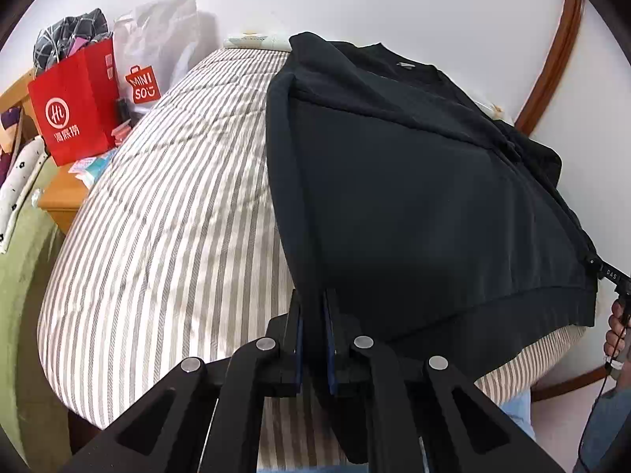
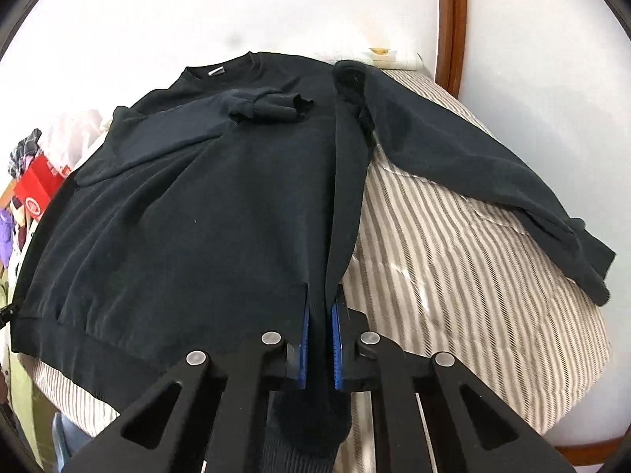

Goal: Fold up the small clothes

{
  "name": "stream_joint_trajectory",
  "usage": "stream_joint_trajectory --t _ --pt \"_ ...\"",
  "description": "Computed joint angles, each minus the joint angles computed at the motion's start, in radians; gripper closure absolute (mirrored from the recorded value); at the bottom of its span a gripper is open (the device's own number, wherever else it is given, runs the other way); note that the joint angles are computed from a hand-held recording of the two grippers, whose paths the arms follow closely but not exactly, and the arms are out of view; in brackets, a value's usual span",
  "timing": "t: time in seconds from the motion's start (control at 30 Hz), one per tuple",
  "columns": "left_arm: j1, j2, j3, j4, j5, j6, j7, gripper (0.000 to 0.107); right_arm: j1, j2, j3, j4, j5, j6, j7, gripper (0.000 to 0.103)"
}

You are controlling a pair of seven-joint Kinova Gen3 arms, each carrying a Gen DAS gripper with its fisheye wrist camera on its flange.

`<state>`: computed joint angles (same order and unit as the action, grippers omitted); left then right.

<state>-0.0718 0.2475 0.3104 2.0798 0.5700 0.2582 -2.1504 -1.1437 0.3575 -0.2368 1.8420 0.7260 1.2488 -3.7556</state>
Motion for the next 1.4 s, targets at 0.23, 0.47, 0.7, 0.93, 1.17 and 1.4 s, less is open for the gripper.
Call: stream_joint_trajectory --t 0.23,0.47,0.7,0.93,1.17,1.4 --pt "-0.074 0.018 0.051 0.007 0.113 0.022 -0.140 0.097 -0.001 -0.027 -0.013 0.026 -0.005 -0.012 -0.017 0.094" --pt "0.070 0.018 -0.079 -0.045 -0.013 -0.002 0.027 0.050 0.041 0.077 -0.019 -0.170 -0.040 0.191 0.189 0.070" --pt "0.219 0.075 -0.182 -0.197 -0.220 0.021 0.275 0.049 0.015 0.119 0.178 -0.340 0.044 0.179 0.419 0.053" --pt "0.283 0.194 -0.236 -0.407 -0.379 0.123 0.468 0.049 0.217 0.293 0.168 -0.657 0.098 0.014 0.703 0.053" --pt "0.335 0.307 -0.280 -0.584 -0.524 0.190 0.592 0.052 0.375 0.504 0.127 -0.981 0.071 -0.066 0.988 0.054" --pt "0.308 0.396 -0.249 -0.701 -0.552 0.238 0.620 0.054 0.421 0.565 0.214 -0.992 -0.020 0.118 1.038 0.046"
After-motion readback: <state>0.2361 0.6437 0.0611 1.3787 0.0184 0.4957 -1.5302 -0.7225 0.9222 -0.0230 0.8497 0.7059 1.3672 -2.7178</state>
